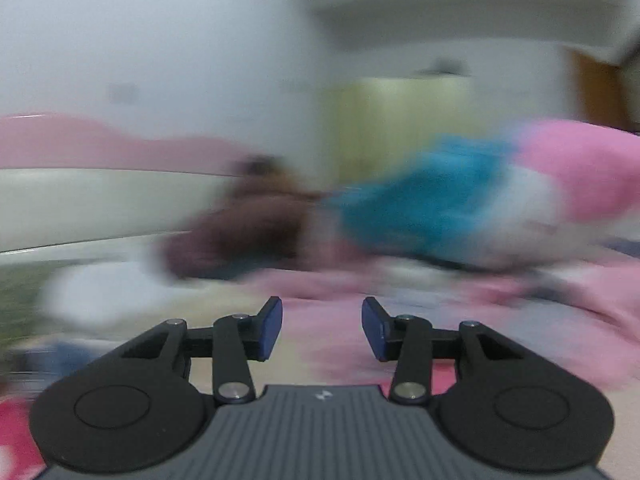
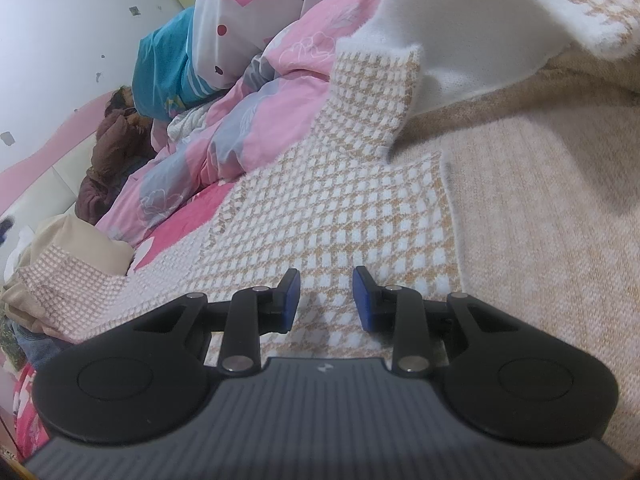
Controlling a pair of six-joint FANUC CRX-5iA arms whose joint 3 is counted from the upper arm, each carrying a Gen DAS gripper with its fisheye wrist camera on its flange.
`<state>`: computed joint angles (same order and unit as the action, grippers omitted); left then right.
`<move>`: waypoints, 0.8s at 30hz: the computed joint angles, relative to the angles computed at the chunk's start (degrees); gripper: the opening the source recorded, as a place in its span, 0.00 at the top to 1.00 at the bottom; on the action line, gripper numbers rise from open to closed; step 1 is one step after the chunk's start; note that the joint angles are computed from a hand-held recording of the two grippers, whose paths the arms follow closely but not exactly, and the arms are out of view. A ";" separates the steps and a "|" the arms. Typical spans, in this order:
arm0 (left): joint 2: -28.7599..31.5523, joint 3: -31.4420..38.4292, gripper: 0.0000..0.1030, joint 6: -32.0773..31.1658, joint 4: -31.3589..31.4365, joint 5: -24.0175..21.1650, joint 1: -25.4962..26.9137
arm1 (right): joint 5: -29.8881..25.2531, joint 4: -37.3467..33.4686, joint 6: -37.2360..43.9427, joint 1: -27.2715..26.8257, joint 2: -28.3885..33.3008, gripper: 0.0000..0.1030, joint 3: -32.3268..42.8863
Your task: Fold clothes
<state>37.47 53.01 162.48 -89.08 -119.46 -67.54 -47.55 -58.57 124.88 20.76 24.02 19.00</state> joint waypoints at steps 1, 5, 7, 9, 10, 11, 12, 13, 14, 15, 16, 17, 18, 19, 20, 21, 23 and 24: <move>-0.26 -0.26 0.65 2.08 4.61 6.18 1.54 | -0.07 -0.03 0.02 -0.03 0.06 0.73 0.07; -0.33 -1.40 0.83 7.26 22.18 29.53 9.95 | -0.35 -0.15 0.08 -0.14 0.29 0.73 0.36; 1.38 -0.83 0.87 7.90 30.07 37.46 14.80 | -0.55 -0.40 0.18 -0.26 0.40 0.73 0.47; 3.36 -0.32 0.88 6.80 37.45 44.12 19.27 | -0.91 -0.85 0.37 -0.49 0.56 0.73 0.60; 4.33 -0.25 0.92 5.47 41.08 47.27 21.37 | -1.06 -1.01 0.42 -0.57 0.63 0.73 0.67; 6.02 1.16 0.92 4.16 43.08 47.60 22.57 | -1.21 -1.17 0.47 -0.65 0.69 0.73 0.74; 7.72 2.68 0.92 3.00 44.82 47.76 23.65 | -1.36 -1.32 0.52 -0.73 0.77 0.73 0.81; 8.62 3.33 0.93 3.50 44.63 47.71 24.05 | -1.52 -1.44 0.53 -0.80 0.87 0.73 0.93; 9.44 3.94 0.94 4.24 44.41 47.76 24.42 | -1.68 -1.56 0.55 -0.87 0.96 0.73 1.04; 9.53 3.97 0.96 6.49 43.97 48.39 24.70 | -1.88 -1.69 0.63 -0.96 1.05 0.73 1.15; 10.44 5.41 0.97 6.47 44.14 47.34 25.26 | -2.08 -1.87 0.76 -1.05 1.09 0.72 1.20; 11.41 6.98 0.97 6.41 44.31 46.25 25.83 | -2.23 -1.99 0.87 -1.09 1.15 0.72 1.28; 12.46 8.69 0.97 6.30 44.48 45.11 26.40 | -2.36 -2.08 0.94 -1.13 1.23 0.71 1.38; 13.43 10.30 0.97 6.32 44.75 44.09 26.97 | -2.59 -2.38 1.02 -1.27 1.34 0.71 1.47; 13.54 10.67 0.97 7.46 45.55 44.06 27.55 | -2.82 -2.68 1.10 -1.42 1.44 0.71 1.56; 13.30 10.66 0.97 9.49 44.99 43.87 27.51 | -3.05 -2.98 1.19 -1.57 1.54 0.71 1.65; 12.56 10.48 0.96 12.10 43.11 42.24 26.82 | -3.44 -3.48 1.38 -1.84 1.64 0.71 1.72; 12.07 10.18 0.90 13.32 42.25 41.57 26.47 | -3.47 -3.53 1.49 -1.87 1.60 0.71 1.65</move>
<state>49.54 63.19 175.80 -46.83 -77.89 -41.07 -51.02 -62.10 126.37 18.90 25.62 20.65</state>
